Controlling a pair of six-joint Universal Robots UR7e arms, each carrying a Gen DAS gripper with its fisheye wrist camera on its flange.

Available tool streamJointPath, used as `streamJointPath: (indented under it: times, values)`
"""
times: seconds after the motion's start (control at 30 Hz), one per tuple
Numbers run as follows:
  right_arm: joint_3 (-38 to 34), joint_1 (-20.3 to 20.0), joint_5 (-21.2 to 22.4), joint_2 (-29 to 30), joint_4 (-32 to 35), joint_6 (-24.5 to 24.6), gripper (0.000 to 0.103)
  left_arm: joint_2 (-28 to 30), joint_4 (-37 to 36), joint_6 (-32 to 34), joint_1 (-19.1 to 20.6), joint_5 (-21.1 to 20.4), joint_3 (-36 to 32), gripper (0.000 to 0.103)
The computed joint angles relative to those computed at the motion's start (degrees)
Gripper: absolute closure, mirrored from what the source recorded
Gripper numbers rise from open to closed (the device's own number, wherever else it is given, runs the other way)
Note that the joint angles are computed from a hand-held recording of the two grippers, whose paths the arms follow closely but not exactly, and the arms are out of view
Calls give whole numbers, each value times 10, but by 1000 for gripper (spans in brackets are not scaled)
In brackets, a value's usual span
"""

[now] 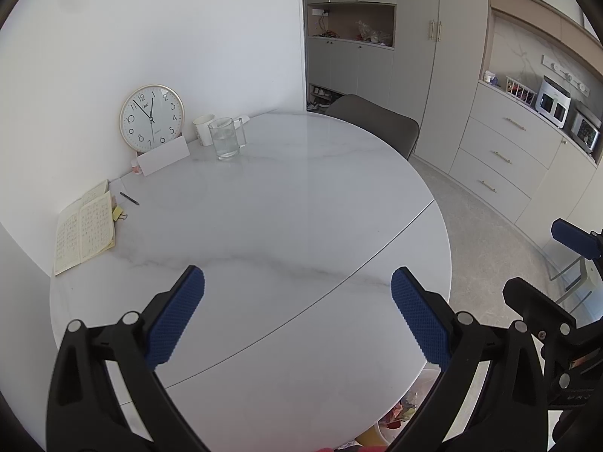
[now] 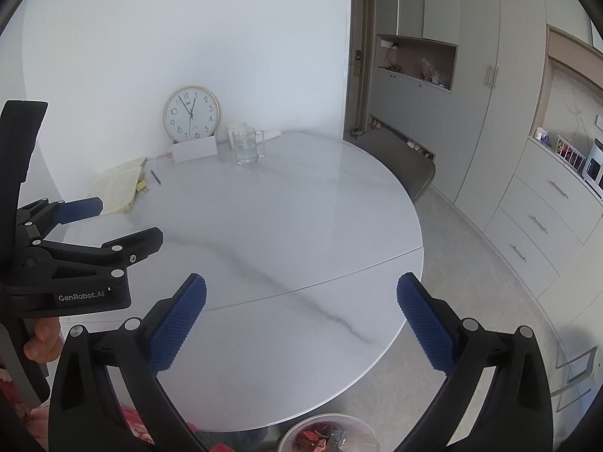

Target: Collect trash

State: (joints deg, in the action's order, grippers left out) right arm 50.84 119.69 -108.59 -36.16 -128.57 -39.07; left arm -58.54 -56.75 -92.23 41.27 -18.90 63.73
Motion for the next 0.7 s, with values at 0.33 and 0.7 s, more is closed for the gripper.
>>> streamJointPath:
  times: [0.33,0.7]
  values:
    - [1,-1,-2,0,1,1,2,-3,-19,14,0,1,10,8]
    - [2,-4,-2,-3,3,4,2,-8,-107,96,4,3,38,8]
